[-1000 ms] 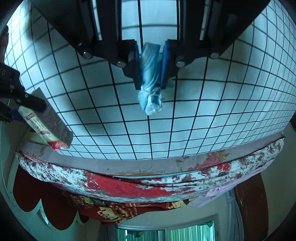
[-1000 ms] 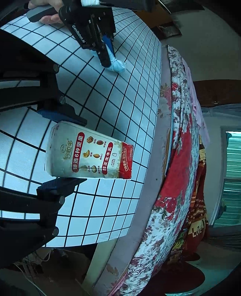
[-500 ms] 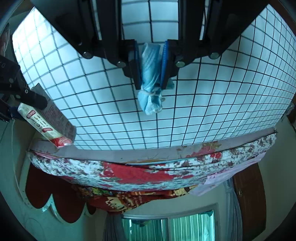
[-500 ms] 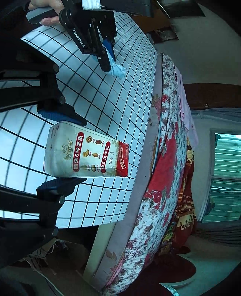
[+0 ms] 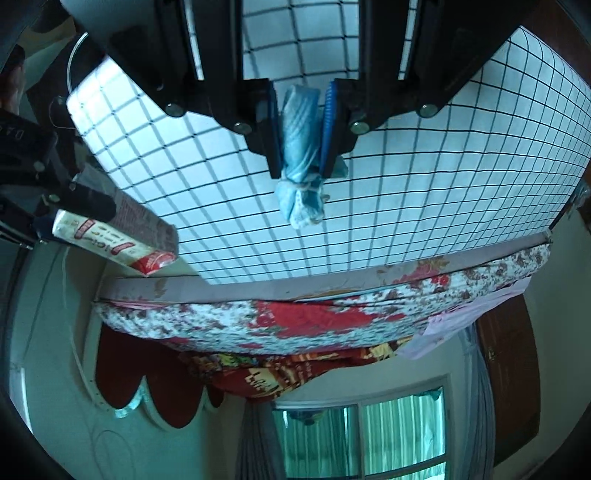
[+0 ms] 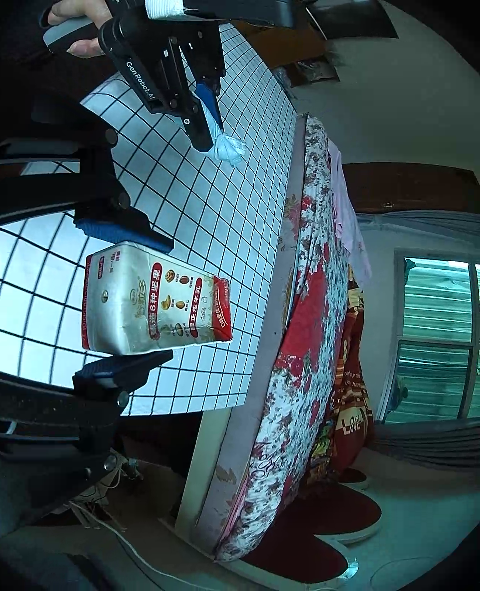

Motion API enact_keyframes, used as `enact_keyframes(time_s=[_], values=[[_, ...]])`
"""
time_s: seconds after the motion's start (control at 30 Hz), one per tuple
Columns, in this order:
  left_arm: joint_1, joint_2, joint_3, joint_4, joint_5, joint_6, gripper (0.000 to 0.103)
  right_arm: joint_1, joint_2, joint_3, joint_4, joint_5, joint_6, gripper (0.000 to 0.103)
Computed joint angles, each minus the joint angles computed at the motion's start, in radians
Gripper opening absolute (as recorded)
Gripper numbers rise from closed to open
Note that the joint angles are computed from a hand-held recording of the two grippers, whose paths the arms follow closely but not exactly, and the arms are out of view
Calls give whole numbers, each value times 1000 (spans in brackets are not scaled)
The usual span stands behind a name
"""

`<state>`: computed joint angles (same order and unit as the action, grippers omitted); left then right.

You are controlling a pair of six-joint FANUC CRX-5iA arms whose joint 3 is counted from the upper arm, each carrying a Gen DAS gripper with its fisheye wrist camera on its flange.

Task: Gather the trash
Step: 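Carry blue cloth and milk carton over the bucket and release both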

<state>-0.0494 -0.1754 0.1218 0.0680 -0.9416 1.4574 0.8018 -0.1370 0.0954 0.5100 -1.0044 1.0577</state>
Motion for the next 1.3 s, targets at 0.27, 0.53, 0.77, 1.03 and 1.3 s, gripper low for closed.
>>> enact_keyframes(time_s=[0.27,0.53,0.77,1.03,1.3], values=[[-73,-66,-53,29,28,-13,20,47,-130,-123,99,-21,-118,53],[-153,-87,-81,57,54,-25,20,87,-250,-232,177,-76,-212,53],[-240,-79,-119,105,86,-51,20,98,-363,-328,224,-136,-288,53],[-343,-41,-127,144,100,-73,20,112,-474,-402,249,-255,-324,53],[-422,-11,-152,186,114,-109,20,96,-560,-465,219,-288,-312,53]])
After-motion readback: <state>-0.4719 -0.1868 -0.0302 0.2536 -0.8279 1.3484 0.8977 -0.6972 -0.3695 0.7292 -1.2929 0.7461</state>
